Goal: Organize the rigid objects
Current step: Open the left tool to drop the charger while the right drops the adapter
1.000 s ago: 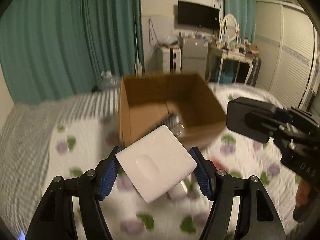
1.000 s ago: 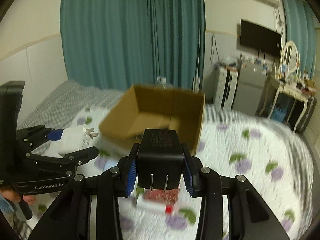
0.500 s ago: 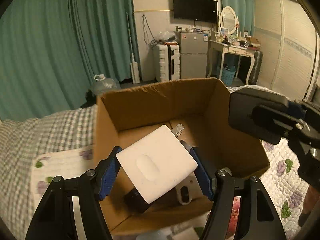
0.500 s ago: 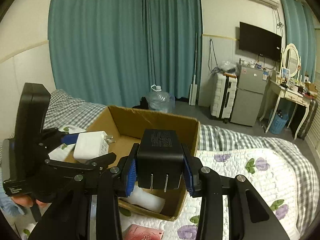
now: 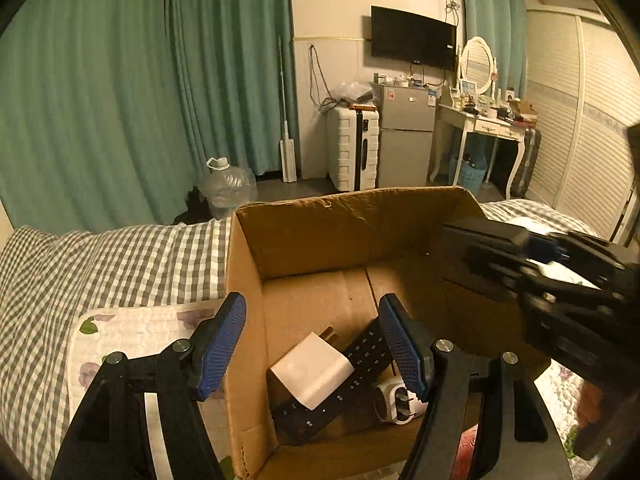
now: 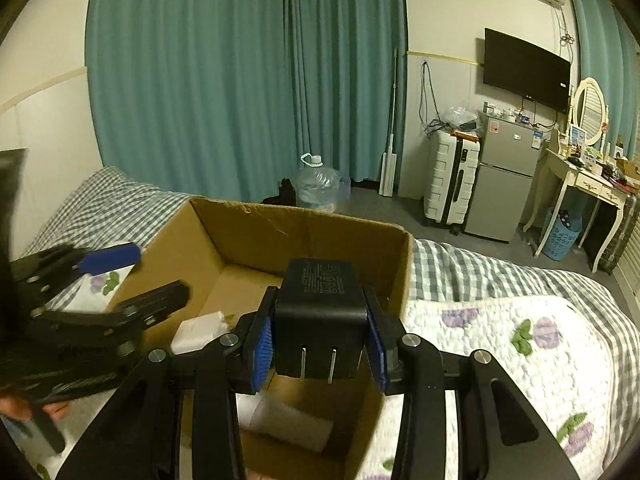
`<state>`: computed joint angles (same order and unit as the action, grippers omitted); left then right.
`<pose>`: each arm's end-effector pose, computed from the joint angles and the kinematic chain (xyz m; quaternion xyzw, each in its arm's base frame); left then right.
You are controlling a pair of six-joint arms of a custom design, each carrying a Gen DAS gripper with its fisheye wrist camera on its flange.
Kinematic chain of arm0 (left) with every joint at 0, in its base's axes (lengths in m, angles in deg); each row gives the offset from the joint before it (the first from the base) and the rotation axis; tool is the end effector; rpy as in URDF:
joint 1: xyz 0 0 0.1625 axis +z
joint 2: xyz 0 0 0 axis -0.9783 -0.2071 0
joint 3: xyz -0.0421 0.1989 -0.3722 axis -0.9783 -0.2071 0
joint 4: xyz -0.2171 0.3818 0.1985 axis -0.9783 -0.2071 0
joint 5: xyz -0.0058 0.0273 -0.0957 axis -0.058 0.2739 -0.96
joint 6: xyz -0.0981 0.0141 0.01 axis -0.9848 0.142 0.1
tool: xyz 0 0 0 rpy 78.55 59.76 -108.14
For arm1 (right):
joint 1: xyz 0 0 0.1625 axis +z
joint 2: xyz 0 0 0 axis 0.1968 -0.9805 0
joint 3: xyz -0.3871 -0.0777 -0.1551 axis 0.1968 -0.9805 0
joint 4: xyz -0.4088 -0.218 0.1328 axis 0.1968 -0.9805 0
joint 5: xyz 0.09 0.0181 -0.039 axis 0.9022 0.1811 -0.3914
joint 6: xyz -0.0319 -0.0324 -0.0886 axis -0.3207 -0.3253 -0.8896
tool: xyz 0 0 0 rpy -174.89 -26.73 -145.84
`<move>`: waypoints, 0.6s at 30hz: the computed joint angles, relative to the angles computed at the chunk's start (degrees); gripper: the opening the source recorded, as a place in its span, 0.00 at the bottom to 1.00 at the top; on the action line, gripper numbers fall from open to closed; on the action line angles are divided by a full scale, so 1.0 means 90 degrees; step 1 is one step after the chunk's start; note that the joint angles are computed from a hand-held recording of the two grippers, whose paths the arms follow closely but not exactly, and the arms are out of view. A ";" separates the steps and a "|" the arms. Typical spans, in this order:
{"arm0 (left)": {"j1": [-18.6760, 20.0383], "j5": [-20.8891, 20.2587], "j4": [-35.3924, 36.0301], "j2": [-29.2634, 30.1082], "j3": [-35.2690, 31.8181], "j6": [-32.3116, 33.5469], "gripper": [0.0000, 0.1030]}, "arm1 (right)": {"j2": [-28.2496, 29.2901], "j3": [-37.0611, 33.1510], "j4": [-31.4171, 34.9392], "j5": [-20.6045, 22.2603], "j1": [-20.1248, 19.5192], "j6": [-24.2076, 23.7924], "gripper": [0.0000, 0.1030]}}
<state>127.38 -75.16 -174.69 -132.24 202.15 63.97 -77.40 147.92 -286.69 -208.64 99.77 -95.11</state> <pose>-0.2432 -0.5770 0.2205 0.3845 0.8365 -0.3059 0.2426 0.2852 -0.5586 0.1887 0.1558 -0.8133 0.4445 0.3415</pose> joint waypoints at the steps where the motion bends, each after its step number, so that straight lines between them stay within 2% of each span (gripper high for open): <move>1: -0.0007 0.0009 0.0011 -0.0007 -0.0003 -0.0007 0.70 | 0.0061 -0.0050 -0.0070 -0.0025 -0.0031 -0.0029 0.38; 2: -0.0023 0.0014 0.0040 -0.0042 0.0024 -0.0015 0.70 | 0.0099 -0.0071 -0.0152 -0.0020 -0.0054 -0.0030 0.39; 3: -0.0043 0.0017 0.0047 -0.0094 0.0072 -0.0026 0.70 | 0.0130 -0.0042 -0.0412 -0.0013 -0.0046 -0.0105 0.48; 4: -0.0065 0.0020 0.0061 -0.0137 0.0108 -0.0042 0.70 | 0.0137 -0.0012 -0.0609 0.0008 -0.0026 -0.0146 0.65; 6: -0.0110 0.0000 0.0102 -0.0284 0.0209 -0.0077 0.70 | 0.0045 0.0124 -0.0848 0.0067 0.0057 -0.0142 0.76; 11: -0.0333 0.0103 0.0437 -0.0946 0.0596 -0.0394 0.70 | -0.0264 0.0383 -0.0599 -0.0555 0.0422 0.0129 0.77; 13: -0.0427 0.0232 0.0606 -0.1202 0.0731 -0.0532 0.70 | -0.0444 0.0564 -0.0417 -0.0807 0.0587 0.0384 0.83; 18: -0.0677 0.0605 0.1028 -0.1964 0.1144 -0.0811 0.70 | -0.0822 0.1033 0.0098 -0.1368 0.1010 0.0940 0.87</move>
